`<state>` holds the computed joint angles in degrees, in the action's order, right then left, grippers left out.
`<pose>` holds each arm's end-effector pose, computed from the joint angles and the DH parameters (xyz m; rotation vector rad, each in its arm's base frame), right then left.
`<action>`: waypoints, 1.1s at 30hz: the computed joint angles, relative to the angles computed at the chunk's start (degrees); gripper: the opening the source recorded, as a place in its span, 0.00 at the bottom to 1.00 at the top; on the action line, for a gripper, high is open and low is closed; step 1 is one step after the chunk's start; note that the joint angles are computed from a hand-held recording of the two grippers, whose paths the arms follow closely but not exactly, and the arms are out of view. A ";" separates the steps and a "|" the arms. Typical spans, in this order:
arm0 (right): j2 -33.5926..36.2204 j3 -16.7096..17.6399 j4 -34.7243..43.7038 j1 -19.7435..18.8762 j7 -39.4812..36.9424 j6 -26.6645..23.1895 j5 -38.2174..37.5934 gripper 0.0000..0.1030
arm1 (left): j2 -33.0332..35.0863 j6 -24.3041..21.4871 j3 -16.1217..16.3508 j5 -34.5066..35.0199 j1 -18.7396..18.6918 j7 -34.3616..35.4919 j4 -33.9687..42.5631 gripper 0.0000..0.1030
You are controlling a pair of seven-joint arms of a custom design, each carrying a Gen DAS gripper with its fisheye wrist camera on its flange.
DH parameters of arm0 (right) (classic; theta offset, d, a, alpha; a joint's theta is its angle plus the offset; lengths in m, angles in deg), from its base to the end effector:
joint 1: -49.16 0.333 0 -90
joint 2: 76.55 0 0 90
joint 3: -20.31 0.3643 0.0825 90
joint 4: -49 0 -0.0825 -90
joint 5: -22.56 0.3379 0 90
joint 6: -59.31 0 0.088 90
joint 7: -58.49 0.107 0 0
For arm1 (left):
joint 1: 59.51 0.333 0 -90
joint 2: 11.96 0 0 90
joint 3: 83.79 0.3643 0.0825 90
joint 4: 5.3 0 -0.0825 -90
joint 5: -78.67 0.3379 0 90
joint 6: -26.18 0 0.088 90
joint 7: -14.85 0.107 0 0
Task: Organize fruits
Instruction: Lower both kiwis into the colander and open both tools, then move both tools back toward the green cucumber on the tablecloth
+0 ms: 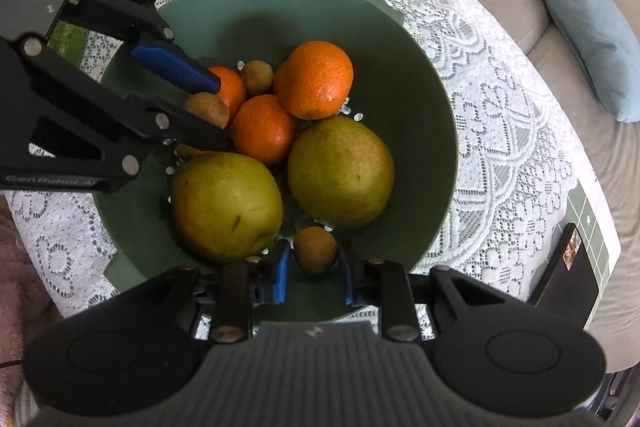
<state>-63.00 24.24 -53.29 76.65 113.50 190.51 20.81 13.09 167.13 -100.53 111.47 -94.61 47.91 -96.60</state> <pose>0.5305 0.3185 0.5152 -2.8914 0.5843 -0.3006 0.4560 -0.5185 0.5014 -1.7444 2.1821 -0.7107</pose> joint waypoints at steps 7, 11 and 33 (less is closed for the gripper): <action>-0.40 0.01 0.40 -0.12 -0.39 -0.87 -0.06 0.22 | 0.34 -1.29 -0.20 -0.51 -0.39 0.70 0.94 0.32; -0.30 0.04 1.00 -0.19 -0.57 -1.35 0.13 0.22 | 0.33 -1.65 -0.02 -0.29 -0.59 0.35 1.06 0.38; -9.66 3.81 -9.96 -0.49 -4.80 12.91 9.95 0.38 | -10.53 -1.12 0.98 13.70 -2.63 -18.63 -10.55 0.46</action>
<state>-72.66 28.04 -63.25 76.16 108.70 203.42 30.76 2.56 166.00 -99.56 125.17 -97.25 29.28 -107.15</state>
